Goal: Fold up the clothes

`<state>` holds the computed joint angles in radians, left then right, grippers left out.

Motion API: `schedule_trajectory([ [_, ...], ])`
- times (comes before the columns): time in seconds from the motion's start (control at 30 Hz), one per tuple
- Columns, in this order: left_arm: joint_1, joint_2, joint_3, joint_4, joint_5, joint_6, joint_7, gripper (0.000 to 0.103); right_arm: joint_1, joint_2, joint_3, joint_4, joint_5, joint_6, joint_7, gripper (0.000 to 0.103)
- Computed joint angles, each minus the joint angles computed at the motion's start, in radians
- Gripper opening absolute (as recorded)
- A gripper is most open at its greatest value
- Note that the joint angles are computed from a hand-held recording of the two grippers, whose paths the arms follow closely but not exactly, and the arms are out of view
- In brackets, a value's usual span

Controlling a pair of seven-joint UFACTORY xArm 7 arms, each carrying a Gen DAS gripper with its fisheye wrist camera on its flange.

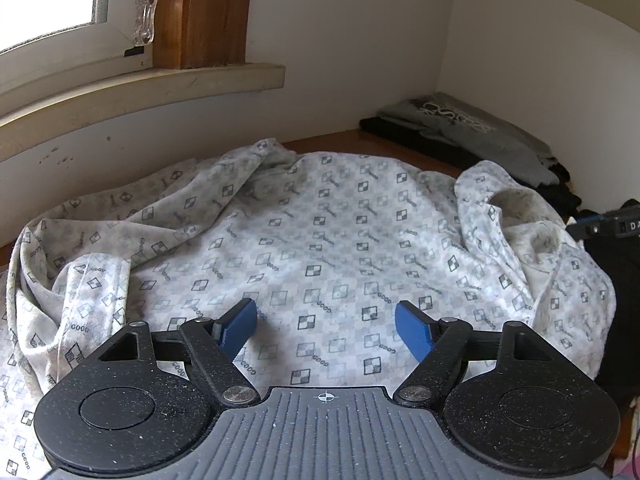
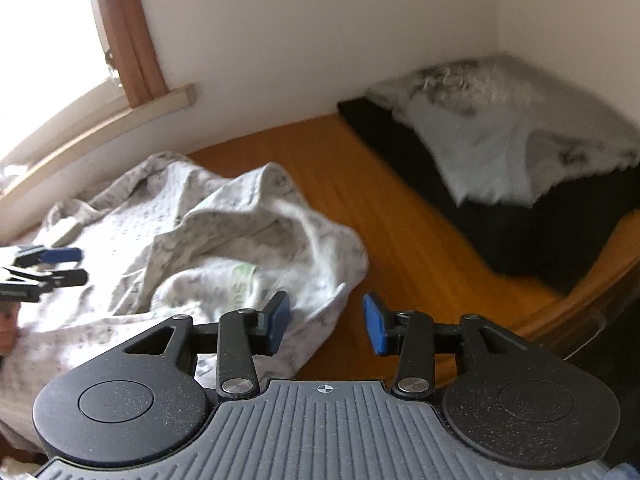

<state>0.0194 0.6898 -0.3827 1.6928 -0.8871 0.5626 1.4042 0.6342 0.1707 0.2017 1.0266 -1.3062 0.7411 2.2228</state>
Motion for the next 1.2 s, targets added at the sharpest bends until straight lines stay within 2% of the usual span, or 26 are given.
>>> schedule_trajectory([
  [0.07,0.002,0.001,-0.001,0.002,-0.002,0.003,-0.001,0.079,-0.006,0.016,-0.005,0.011,-0.007,-0.025,0.007,0.04],
  [0.13,0.005,0.004,-0.001,0.007,-0.006,0.009,-0.01,0.079,-0.004,0.023,-0.011,0.024,-0.019,-0.029,0.005,0.006],
  [0.2,0.008,0.006,-0.003,0.01,-0.014,0.011,-0.015,0.079,0.002,0.019,-0.013,0.032,-0.039,-0.015,0.005,0.005],
  [0.27,0.012,0.007,-0.006,0.013,-0.023,0.014,-0.014,0.079,0.018,-0.014,-0.009,0.028,-0.079,0.059,0.039,0.005],
  [0.4,0.026,0.007,-0.015,0.013,-0.053,0.026,0.008,0.079,0.016,-0.049,0.014,0.053,-0.125,0.165,0.021,0.005],
  [0.53,0.013,0.003,0.002,0.012,-0.048,0.025,0.002,0.08,-0.006,0.011,0.014,0.121,-0.021,0.13,-0.164,0.006],
  [0.57,0.01,0.001,0.006,0.009,-0.045,0.021,0.0,0.08,0.0,0.019,0.012,0.123,-0.005,0.14,-0.181,0.006],
  [0.67,0.009,-0.002,0.008,0.004,-0.04,0.02,0.001,0.08,0.019,0.043,0.004,0.128,0.041,0.174,-0.225,0.018],
  [0.73,0.002,0.002,0.015,0.012,-0.024,0.025,-0.014,0.08,0.022,0.02,-0.01,0.103,0.003,0.156,-0.169,0.039],
  [0.77,0.001,0.004,0.016,0.015,-0.02,0.027,-0.019,0.08,0.019,0.018,-0.013,0.104,-0.01,0.154,-0.165,0.04],
  [0.8,0.003,0.005,0.015,0.015,-0.018,0.028,-0.019,0.08,0.018,0.024,-0.016,0.112,-0.026,0.162,-0.172,0.041],
  [0.93,0.006,0.007,0.011,0.018,-0.014,0.031,-0.022,0.081,-0.021,0.08,-0.044,0.173,-0.057,0.072,-0.225,0.041],
  [1.03,0.005,0.007,0.011,0.018,-0.01,0.028,-0.023,0.081,-0.028,0.151,-0.065,0.26,-0.032,0.027,-0.339,0.042],
  [1.2,0.005,0.006,0.008,0.014,-0.007,0.022,-0.023,0.081,-0.021,0.264,-0.091,0.402,0.121,-0.005,-0.621,0.043],
])
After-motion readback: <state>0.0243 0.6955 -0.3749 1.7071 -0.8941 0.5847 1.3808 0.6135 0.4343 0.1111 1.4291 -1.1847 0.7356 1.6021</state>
